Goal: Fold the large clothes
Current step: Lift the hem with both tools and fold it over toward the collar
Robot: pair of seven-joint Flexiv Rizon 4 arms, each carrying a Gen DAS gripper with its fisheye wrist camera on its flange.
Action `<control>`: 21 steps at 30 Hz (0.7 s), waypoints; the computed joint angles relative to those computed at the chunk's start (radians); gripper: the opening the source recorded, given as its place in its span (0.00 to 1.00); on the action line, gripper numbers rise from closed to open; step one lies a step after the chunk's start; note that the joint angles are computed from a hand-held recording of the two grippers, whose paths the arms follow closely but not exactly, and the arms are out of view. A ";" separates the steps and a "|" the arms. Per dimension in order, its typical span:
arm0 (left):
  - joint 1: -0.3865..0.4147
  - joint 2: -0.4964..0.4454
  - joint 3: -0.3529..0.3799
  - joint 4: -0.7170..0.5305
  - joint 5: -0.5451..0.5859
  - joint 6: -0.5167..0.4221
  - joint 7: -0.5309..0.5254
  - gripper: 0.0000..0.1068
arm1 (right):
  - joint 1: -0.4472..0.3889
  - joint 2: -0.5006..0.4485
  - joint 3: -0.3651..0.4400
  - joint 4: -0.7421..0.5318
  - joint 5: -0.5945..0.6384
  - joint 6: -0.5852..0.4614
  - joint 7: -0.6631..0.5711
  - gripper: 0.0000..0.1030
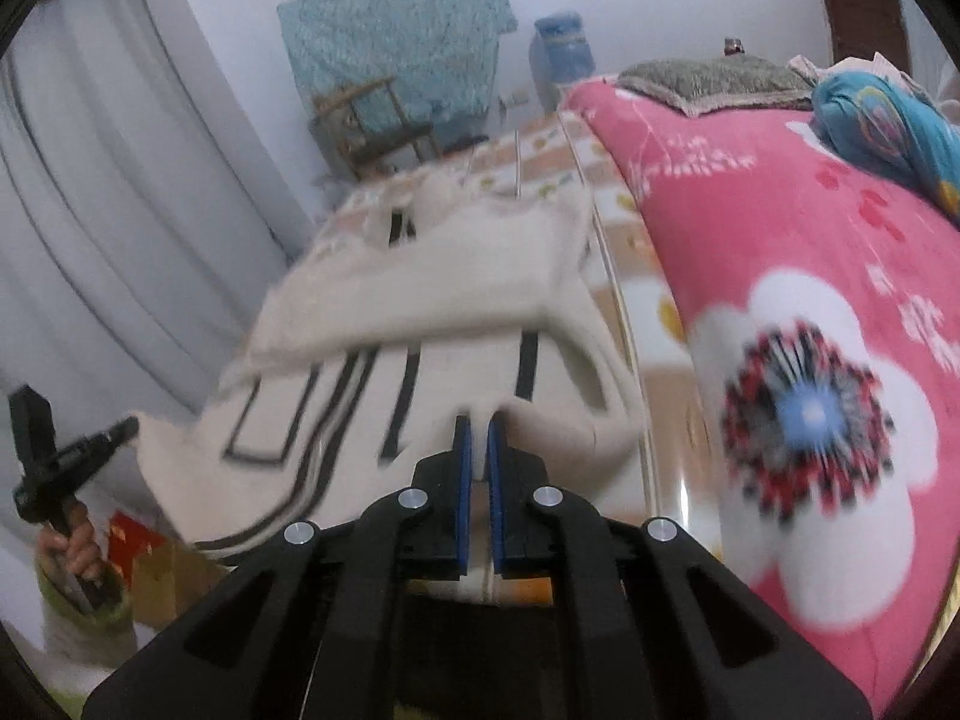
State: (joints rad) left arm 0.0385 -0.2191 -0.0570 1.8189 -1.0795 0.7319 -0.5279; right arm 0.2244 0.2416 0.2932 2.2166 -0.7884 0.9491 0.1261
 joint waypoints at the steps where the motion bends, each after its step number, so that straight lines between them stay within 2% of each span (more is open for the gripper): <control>1: -0.008 -0.036 -0.007 -0.035 0.017 0.027 -0.039 0.04 | -0.013 -0.015 -0.013 -0.006 -0.020 0.013 0.007 0.05; 4: -0.010 -0.125 -0.027 -0.119 0.071 0.052 -0.152 0.04 | -0.042 -0.064 -0.048 -0.023 -0.065 0.065 0.034 0.05; 9: 0.005 -0.233 -0.055 -0.220 0.166 0.068 -0.272 0.05 | -0.080 -0.166 -0.115 -0.052 -0.105 0.144 0.058 0.05; 10: 0.003 -0.252 -0.059 -0.237 0.190 0.085 -0.288 0.09 | -0.081 -0.181 -0.124 -0.056 -0.103 0.146 0.052 0.06; 13: 0.002 -0.298 -0.062 -0.275 0.264 0.129 -0.352 0.12 | -0.083 -0.230 -0.153 -0.062 -0.052 0.177 0.031 0.18; 14: 0.009 -0.304 -0.068 -0.279 0.275 0.136 -0.363 0.17 | -0.082 -0.238 -0.158 -0.061 -0.016 0.180 0.018 0.22; 17: 0.052 -0.292 -0.107 -0.256 0.228 0.155 -0.334 0.24 | -0.083 -0.213 -0.160 -0.037 -0.022 0.170 0.038 0.34; 19: 0.065 -0.270 -0.111 -0.228 0.217 0.161 -0.297 0.28 | -0.080 -0.174 -0.143 -0.021 -0.051 0.106 0.035 0.48; 21: 0.066 -0.244 -0.101 -0.196 0.231 0.163 -0.262 0.36 | -0.068 -0.142 -0.118 -0.017 -0.040 0.013 -0.018 0.54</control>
State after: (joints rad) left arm 0.1050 -0.4636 -0.1579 1.6227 -0.8486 0.8946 -0.7896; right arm 0.1566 0.0998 0.1751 2.1999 -0.8286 0.9625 0.1079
